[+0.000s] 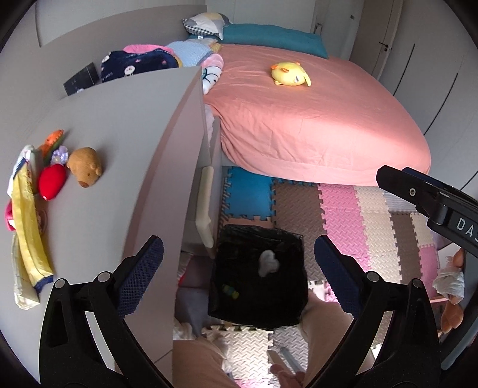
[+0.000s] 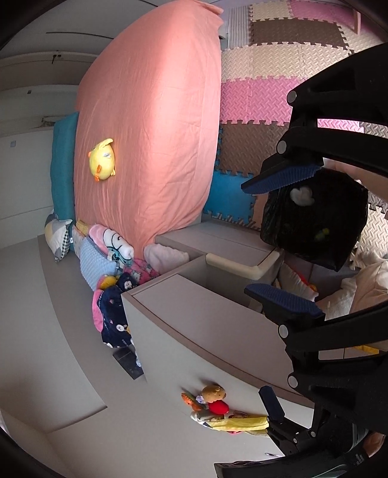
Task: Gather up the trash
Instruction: 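Return both open tools to the table items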
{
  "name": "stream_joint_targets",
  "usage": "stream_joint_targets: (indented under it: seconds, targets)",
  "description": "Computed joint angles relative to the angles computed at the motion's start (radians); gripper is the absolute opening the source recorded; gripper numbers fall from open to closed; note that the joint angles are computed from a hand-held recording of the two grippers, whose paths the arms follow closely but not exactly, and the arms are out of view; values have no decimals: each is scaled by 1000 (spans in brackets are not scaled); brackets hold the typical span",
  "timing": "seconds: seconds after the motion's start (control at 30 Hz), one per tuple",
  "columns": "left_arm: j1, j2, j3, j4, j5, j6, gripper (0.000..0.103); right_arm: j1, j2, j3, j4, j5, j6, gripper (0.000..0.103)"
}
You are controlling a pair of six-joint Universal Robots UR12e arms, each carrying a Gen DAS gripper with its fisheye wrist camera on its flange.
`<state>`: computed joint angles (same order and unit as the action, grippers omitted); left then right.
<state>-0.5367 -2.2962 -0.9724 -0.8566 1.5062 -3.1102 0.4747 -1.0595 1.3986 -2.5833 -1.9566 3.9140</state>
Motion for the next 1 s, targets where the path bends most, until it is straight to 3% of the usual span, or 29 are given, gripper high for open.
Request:
stream_joint_targets:
  seconds: [1.0]
  targets:
    - [80, 114, -168, 124, 91, -101, 97, 48, 113, -193, 19, 60, -139, 64]
